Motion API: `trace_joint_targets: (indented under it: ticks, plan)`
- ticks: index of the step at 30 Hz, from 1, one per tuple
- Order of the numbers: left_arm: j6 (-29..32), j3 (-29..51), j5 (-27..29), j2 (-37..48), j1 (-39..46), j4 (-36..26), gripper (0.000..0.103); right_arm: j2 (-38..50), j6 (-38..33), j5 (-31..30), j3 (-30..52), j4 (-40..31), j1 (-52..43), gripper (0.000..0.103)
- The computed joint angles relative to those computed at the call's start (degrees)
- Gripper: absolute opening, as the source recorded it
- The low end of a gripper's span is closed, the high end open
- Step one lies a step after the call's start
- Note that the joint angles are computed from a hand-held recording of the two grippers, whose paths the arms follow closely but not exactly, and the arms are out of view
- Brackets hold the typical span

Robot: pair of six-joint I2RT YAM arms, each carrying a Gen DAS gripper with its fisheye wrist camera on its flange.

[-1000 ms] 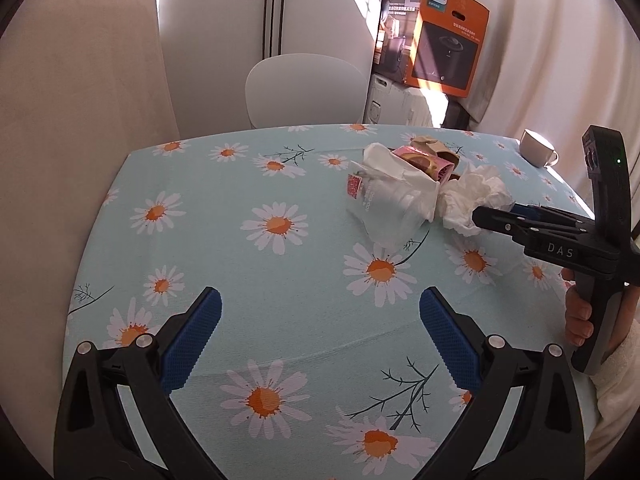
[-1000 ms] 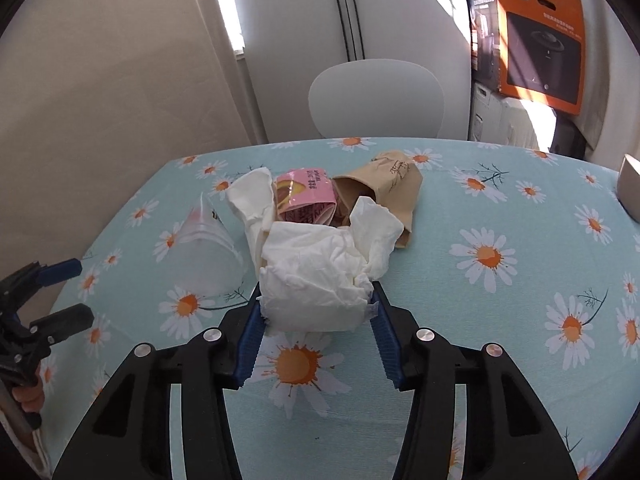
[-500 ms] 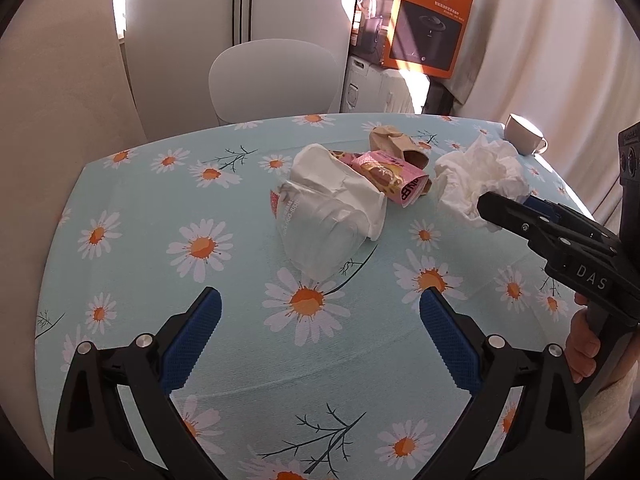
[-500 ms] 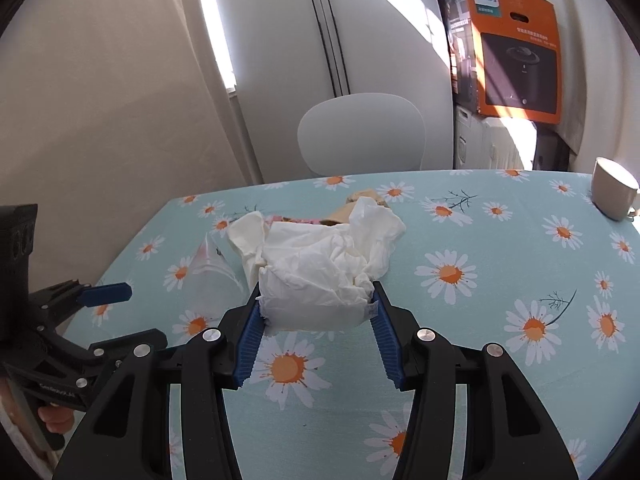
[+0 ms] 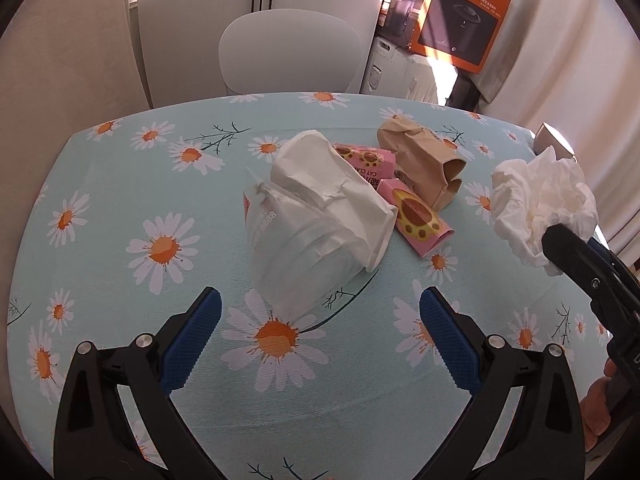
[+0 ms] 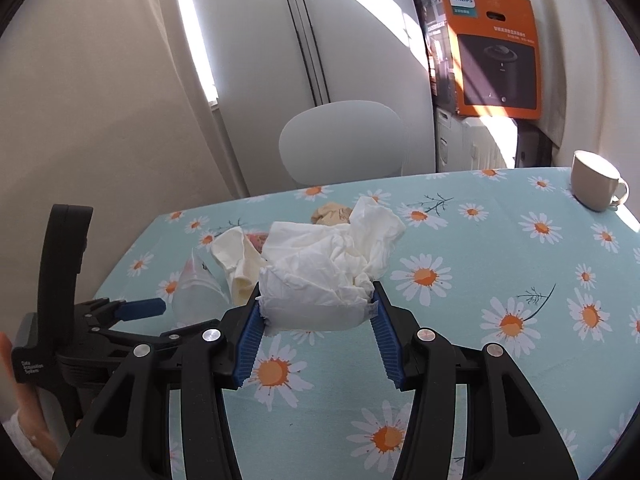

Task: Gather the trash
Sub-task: 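Grasp the clear plastic cup with the left gripper while the right gripper holds the tissue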

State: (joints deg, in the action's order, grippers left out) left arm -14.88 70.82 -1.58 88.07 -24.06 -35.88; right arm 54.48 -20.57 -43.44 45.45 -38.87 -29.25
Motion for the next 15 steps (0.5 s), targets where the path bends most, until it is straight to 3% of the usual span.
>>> trace_joint_targets:
  ticks: [7,9,10,11,13,15]
  plan:
    - [2.1,0.9,-6.7,2.5,-2.3,2.0,0.097,0.7,0.8,1.8,-0.3,0.8,1.4,0.048]
    - [3.9,1.4,-7.6,3.1,-2.7,1.4,0.083,0.8,0.9,2.4,-0.4,1.0,1.9,0.048]
    - [4.5,1.9,-7.0,3.4,-2.4,0.7,0.069,0.9,0.8,2.4,-0.4,1.0,2.0,0.048]
    - [4.6,2.2,-6.3,3.6,-2.0,-0.1,0.065,0.9,0.8,2.4,-0.4,1.0,2.0,0.048]
    - [4.8,2.1,-5.0,3.7,-0.9,-0.9,0.042,0.7,0.7,2.6,-0.6,1.0,2.3,0.048]
    - [5.0,1.5,-4.7,3.2,-0.2,-0.8,0.040,-0.1,0.8,3.0,-1.1,1.0,2.8,0.048]
